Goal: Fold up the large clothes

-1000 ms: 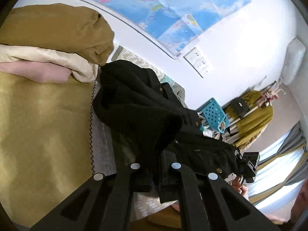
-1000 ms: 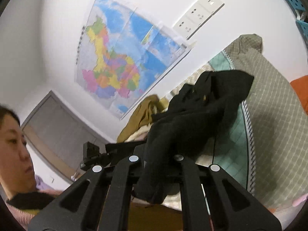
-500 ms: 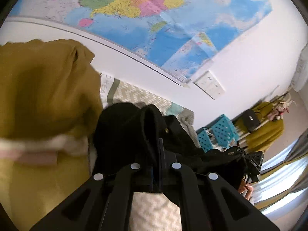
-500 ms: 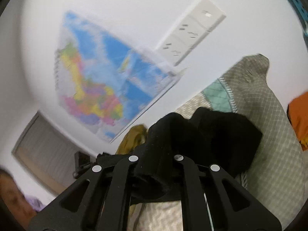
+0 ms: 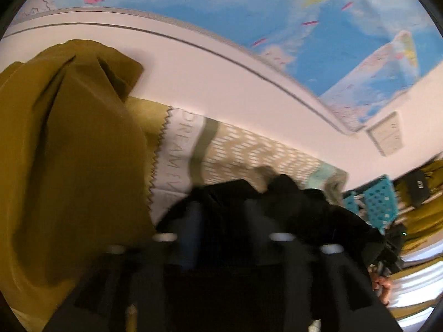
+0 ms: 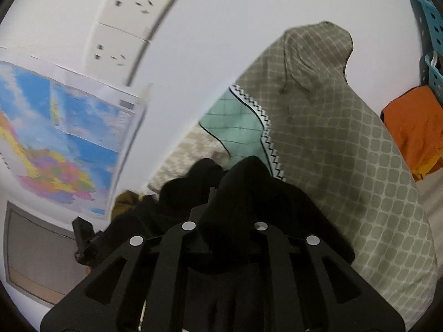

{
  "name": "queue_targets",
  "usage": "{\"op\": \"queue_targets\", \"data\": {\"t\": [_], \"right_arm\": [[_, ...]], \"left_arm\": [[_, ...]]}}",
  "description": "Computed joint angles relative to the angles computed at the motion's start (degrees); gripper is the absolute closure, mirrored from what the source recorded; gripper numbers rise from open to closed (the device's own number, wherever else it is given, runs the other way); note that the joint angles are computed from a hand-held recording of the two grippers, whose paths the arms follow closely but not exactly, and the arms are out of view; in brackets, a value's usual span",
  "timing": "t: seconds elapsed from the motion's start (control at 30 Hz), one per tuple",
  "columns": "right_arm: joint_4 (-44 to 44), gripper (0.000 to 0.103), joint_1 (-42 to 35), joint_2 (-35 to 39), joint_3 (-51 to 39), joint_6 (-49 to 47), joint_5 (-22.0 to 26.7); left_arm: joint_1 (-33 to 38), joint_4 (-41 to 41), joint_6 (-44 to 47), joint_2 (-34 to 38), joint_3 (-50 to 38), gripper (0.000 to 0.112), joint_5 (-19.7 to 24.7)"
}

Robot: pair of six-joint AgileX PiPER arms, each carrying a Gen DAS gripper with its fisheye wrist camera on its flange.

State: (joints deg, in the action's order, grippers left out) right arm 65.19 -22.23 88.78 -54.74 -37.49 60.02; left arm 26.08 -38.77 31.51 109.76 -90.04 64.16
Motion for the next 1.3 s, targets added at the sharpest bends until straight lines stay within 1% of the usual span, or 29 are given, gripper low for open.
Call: {"op": "queue_targets", "data": {"t": [0.03,0.07,0.1,0.13,0.2,0.27,0.3,0.37,0.43,0.47,0.5,0.53,0.63,0.67,0.7,0.73,0.77,0.8,0.83,0.87,0.93,0.97,1.03,1.1,1.17,1.2,1.23,1.27,1.3], "right_arm": [[-0.7,0.089,0.5,0.3,0.1,0.5,-0.9],[-1.4,0.082,0.9,0.3,0.0,0.7,-1.4],[-1.7,0.066,1.3,0.0,0.2,0.6,-1.8],[-1.8,0.058,1.2,-0.5,0.7,0.6,-1.8],[-1.5,0.021,0.8,-2.9,2.1,0.6,-3.1],[-1.8,0.02,-0.8,-7.1,3.6,-0.6,-3.9],[-0.7,0.02,-2.5,-8.8,4.2,-1.9,-2.4],[-0.3,0.02,-3.4,-12.7,5.1,-3.9,-0.8],[-4.1,0.021,0.3,-17.3,5.0,-3.9,-1.8],[-8.0,0.021,5.1,-19.5,4.7,-1.6,-3.8],[-12.1,0.021,10.8,-21.2,4.6,2.1,-7.4],[-15.9,0.021,16.5,-22.3,4.4,3.5,-8.8],[-30.0,0.022,33.7,-21.6,2.7,10.5,-14.7],[-35.7,0.026,39.3,-20.1,2.4,15.1,-18.4],[-41.5,0.033,44.1,-17.6,1.5,20.8,-20.3],[-45.1,0.043,46.5,-15.8,1.0,24.8,-21.4],[-47.4,0.061,47.4,-13.8,0.5,26.6,-21.9],[-47.5,0.076,47.0,-11.9,0.2,26.1,-22.6],[-45.3,0.082,45.8,-11.2,0.2,23.8,-22.5],[-40.9,0.093,43.5,-11.0,0.3,20.3,-22.5],[-34.2,0.095,39.7,-12.8,0.4,15.6,-22.1],[-32.3,0.096,38.4,-14.5,0.2,14.5,-22.2],[-33.4,0.096,38.3,-17.9,-0.8,16.4,-24.1],[-33.3,0.096,37.8,-19.1,-2.3,16.4,-26.3],[-34.3,0.096,37.5,-15.5,-5.0,18.1,-27.5],[-36.9,0.096,38.2,-13.4,-6.1,20.6,-27.8],[-38.5,0.096,38.8,-9.9,-6.9,22.6,-28.6],[-39.2,0.096,39.1,-7.1,-7.6,22.9,-28.4],[-42.0,0.092,40.2,-4.2,-8.3,25.3,-28.3]], "left_arm": [[0.6,-1.0,0.7,0.0,-0.2,0.054,0.5],[1.2,-3.1,2.9,0.0,0.4,0.053,1.1],[1.7,-3.7,4.8,-1.0,1.6,0.053,1.2],[2.0,-4.6,7.5,-2.3,3.5,0.053,0.5],[2.3,-6.0,15.1,-7.1,9.6,0.047,-1.6],[1.6,-6.3,22.5,-12.7,16.3,0.045,-3.9],[0.8,-6.3,25.7,-15.3,19.5,0.042,-5.3],[-1.8,-5.4,29.9,-19.0,24.3,0.041,-7.0],[-6.0,-4.1,32.8,-22.1,28.5,0.039,-9.1],[-8.4,-3.1,33.0,-23.2,29.9,0.036,-10.4],[-10.4,-2.7,33.3,-23.8,31.0,0.034,-11.9],[-13.3,-2.1,33.7,-24.6,32.4,0.034,-14.1],[-21.2,1.2,32.6,-25.8,36.2,0.031,-22.0],[-23.3,2.6,31.3,-25.3,36.7,0.034,-24.4],[-25.2,4.5,29.1,-24.6,37.1,0.052,-26.7],[-27.5,8.6,24.5,-23.2,37.1,0.065,-29.9],[-28.3,10.7,22.0,-21.9,36.5,0.081,-30.8],[-28.0,10.5,21.5,-20.6,35.5,0.091,-30.3],[-26.9,8.1,22.5,-19.3,34.2,0.095,-29.3],[-25.7,5.2,24.5,-18.9,33.4,0.096,-28.3],[-22.3,-2.6,29.9,-19.6,31.4,0.098,-24.6],[-22.0,-4.6,30.6,-20.3,30.9,0.098,-24.3],[-20.1,-10.5,33.4,-22.1,29.2,0.098,-22.3],[-19.3,-14.0,34.2,-21.7,27.1,0.098,-21.5],[-20.4,-12.7,32.0,-19.6,24.7,0.095,-21.8],[-22.1,-10.1,29.9,-17.5,23.9,0.092,-24.8],[-23.1,-7.3,26.9,-15.3,22.9,0.092,-26.3],[-24.1,-2.2,21.6,-11.1,20.3,0.092,-26.1],[-25.2,2.3,17.0,-8.3,18.9,0.092,-26.8]]}}
